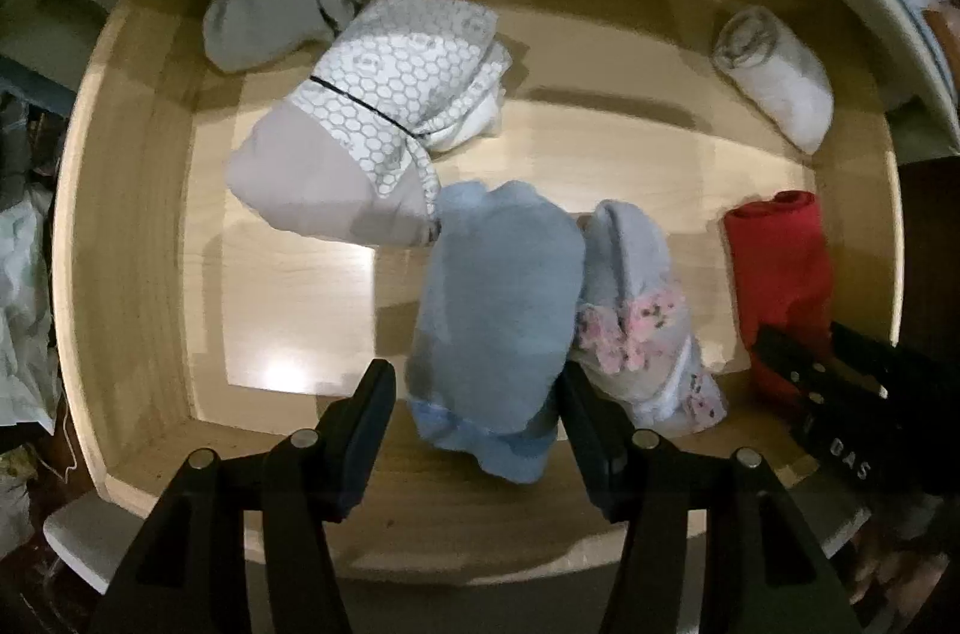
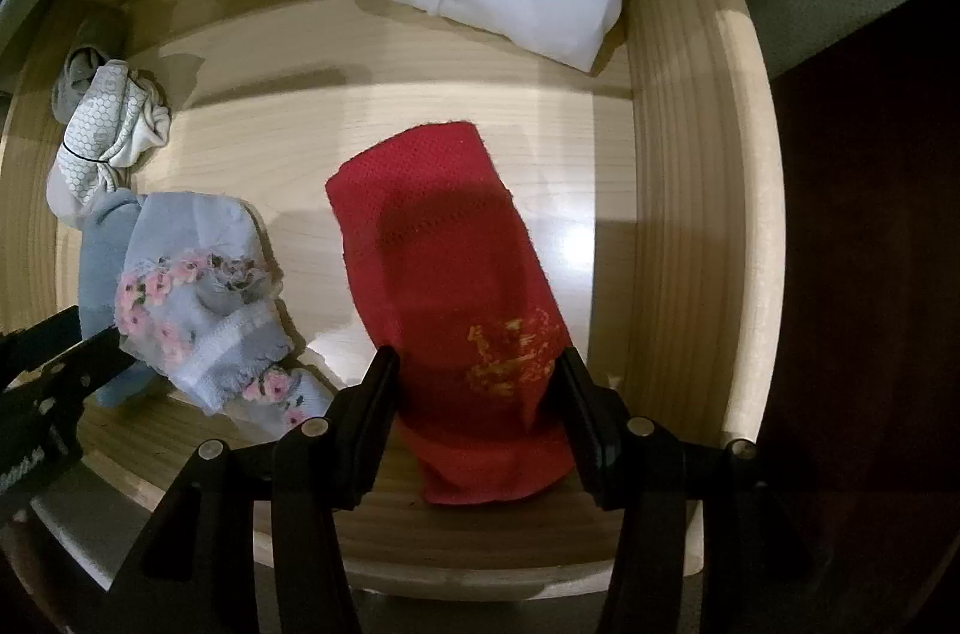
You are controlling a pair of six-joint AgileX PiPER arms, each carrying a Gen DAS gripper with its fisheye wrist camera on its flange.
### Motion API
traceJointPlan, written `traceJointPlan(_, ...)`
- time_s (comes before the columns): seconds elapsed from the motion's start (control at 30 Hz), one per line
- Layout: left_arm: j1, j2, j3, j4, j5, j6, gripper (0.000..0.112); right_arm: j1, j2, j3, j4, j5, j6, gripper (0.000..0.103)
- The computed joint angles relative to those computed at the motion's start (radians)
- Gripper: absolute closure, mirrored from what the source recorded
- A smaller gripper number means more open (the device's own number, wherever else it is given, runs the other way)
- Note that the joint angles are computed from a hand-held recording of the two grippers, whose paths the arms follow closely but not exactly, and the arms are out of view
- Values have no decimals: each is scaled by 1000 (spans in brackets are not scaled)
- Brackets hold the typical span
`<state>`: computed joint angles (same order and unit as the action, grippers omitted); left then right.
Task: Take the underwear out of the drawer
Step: 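Lower the left gripper onto the light blue underwear and grasp it, then carry the light blue underwear into the white box and open the left gripper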
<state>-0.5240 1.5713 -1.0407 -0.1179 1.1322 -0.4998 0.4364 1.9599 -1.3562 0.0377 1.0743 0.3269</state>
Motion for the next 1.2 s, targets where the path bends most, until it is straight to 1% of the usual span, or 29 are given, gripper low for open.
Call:
traceJointPlan(0.1,6,27,-14,20,7,10,55,1,-1,0,0,1,0,55)
traceJointPlan(0.27,41,22,4,-6,-1,49,55,1,0,-1,0,1,1,55)
traceJointPlan(0.37,70,41,-4,-31,9,82,55,1,0,-1,1,1,3,55)
traceJointPlan(0.43,74,64,-22,-30,17,98,55,-3,-6,1,2,3,0,55)
traceJointPlan(0.57,44,113,-63,-6,30,90,55,-2,-8,2,2,4,1,55)
traceJointPlan(0.7,57,135,-78,-16,37,93,56,-3,-8,2,2,4,0,55)
traceJointPlan(0.8,67,135,-69,-26,22,110,61,-3,-8,2,2,4,-1,55)
traceJointPlan(0.83,78,106,-44,-26,26,122,62,-3,-7,1,2,4,-1,55)
traceJointPlan(1.0,70,75,-25,-7,16,133,70,-3,-8,2,1,6,0,55)
traceJointPlan(1.13,85,42,-13,-3,22,143,76,-3,-9,2,2,5,1,55)
traceJointPlan(1.2,88,28,-14,9,31,146,76,-3,-9,2,1,7,2,54)
